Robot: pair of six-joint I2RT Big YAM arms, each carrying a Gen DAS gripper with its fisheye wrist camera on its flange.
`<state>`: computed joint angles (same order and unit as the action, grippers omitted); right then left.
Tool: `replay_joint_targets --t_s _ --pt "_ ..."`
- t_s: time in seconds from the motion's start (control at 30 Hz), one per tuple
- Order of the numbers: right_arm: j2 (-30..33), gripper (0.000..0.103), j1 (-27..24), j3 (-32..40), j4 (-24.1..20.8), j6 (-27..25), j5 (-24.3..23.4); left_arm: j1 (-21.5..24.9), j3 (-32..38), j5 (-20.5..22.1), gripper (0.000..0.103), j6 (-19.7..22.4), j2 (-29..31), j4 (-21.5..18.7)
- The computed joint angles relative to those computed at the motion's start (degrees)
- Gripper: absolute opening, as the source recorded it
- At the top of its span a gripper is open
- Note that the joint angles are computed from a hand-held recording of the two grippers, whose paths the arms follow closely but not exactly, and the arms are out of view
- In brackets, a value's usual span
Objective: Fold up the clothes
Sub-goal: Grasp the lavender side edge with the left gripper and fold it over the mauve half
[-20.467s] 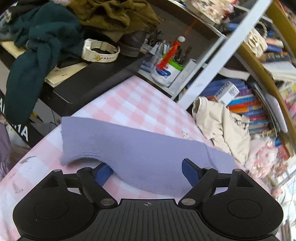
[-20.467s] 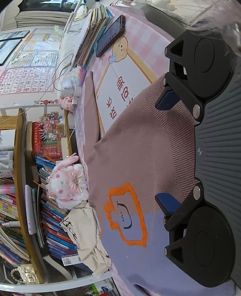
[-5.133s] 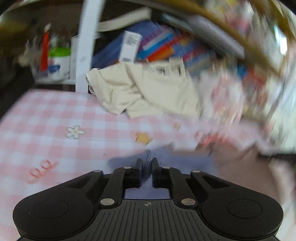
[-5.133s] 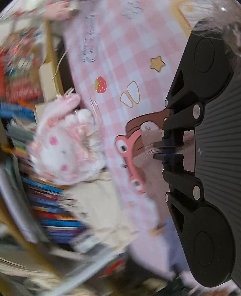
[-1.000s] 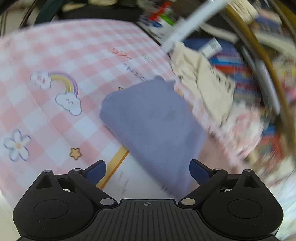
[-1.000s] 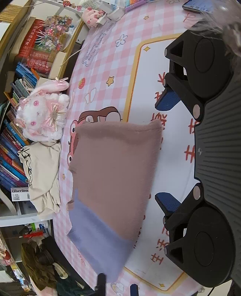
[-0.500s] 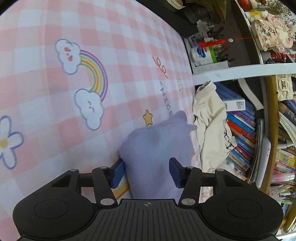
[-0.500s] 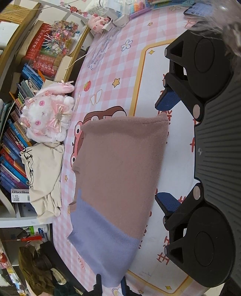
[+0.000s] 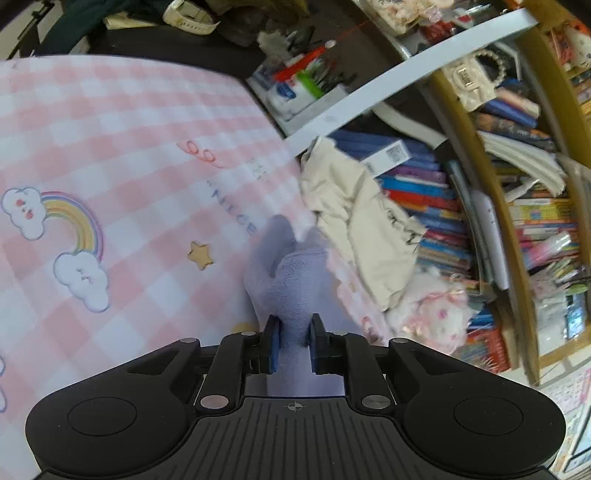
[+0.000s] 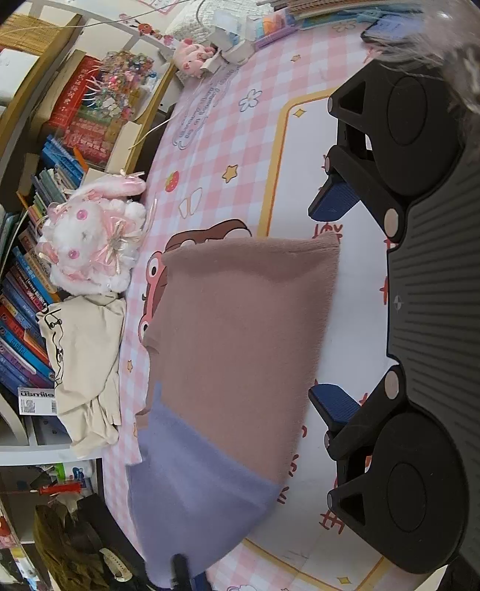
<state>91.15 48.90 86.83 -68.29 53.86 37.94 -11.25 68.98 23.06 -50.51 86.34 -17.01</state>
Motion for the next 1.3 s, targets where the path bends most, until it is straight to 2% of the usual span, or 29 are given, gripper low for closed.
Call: replay_joint_targets --t_s 0.07,0.13,0.2,0.4,0.53,0.57,0.67,1.0,1.3 --pt "0.2 0.095 -0.1 0.2 0.2 -0.4 0.1 0.7 0.4 0.2 0.017 -4.0 1.4 -2.0" --pt "0.4 0.095 -0.3 0.4 0.1 -0.6 -0.1 1.4 0.9 1.7 0.019 -7.6 2.9 -2.2" --pt "0.7 0.095 -0.6 0.6 0.0 -0.7 -0.5 1.6 1.2 2.4 0.026 -8.2 3.7 -2.1" --pt "1.4 0.095 -0.7 1.6 -0.9 -0.8 0.1 1.5 1.8 2.9 0.028 -9.7 5.0 -0.4" --pt "1.7 0.095 -0.9 2.1 -1.6 -0.2 0.6 1.8 2.0 3.4 0.024 -9.6 6.0 1.2" --pt "1.8 0.095 -0.9 2.3 -1.9 0.2 0.7 1.9 2.2 3.4 0.017 -9.3 6.1 0.8" --pt "2.1 0.095 -1.0 2.9 -2.7 1.0 0.9 2.4 2.3 3.7 0.013 -8.9 6.1 0.1" --pt "3.2 0.093 -1.3 4.9 -4.2 2.2 1.8 5.3 -0.6 4.2 0.012 -7.6 3.8 1.6" --pt "3.3 0.091 -2.5 5.6 -1.2 -2.1 1.4 6.8 -2.3 4.5 0.013 -8.1 3.0 2.3"
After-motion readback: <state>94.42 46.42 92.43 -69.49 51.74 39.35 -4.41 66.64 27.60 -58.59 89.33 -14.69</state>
